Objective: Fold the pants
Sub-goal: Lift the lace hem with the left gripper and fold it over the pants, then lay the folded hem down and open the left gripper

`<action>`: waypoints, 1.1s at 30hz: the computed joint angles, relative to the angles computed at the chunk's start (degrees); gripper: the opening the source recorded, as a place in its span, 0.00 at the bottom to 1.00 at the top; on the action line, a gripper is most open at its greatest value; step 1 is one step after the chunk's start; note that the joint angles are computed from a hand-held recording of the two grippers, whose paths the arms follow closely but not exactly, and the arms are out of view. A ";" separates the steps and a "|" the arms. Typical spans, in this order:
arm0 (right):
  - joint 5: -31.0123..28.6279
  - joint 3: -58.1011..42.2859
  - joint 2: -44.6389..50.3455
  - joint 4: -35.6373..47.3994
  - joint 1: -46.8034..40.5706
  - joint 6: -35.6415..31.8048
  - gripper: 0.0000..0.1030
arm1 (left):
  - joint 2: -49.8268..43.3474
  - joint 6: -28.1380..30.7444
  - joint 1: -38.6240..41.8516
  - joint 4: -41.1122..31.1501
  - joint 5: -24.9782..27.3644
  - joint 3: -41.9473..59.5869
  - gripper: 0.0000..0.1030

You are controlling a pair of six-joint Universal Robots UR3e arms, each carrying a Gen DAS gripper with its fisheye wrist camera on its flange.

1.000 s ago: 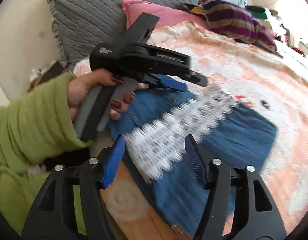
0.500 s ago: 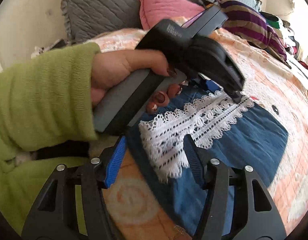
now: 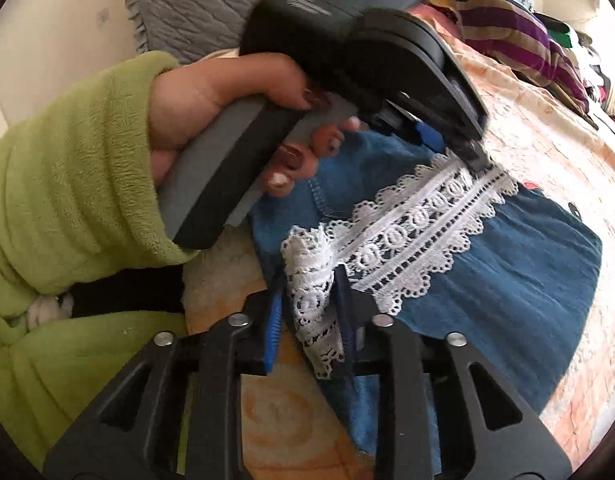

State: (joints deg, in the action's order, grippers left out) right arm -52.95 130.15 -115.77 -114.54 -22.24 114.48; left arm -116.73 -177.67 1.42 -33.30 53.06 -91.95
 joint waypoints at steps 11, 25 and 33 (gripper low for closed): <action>6.80 -9.63 -14.62 41.57 -26.62 -25.18 0.53 | 12.65 1.38 1.80 8.68 2.32 -11.59 0.55; -2.67 -0.66 -15.08 29.55 -32.52 -21.56 0.43 | 33.08 15.25 -9.45 7.03 15.72 -31.61 0.22; -2.18 0.74 -18.24 35.77 -38.52 -26.57 0.42 | 32.07 15.67 -5.77 7.51 14.65 -34.64 0.25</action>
State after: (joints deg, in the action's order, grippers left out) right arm -55.13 130.89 -134.01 -78.77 -60.76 87.91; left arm -84.66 -162.00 -4.35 -25.79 67.71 -126.59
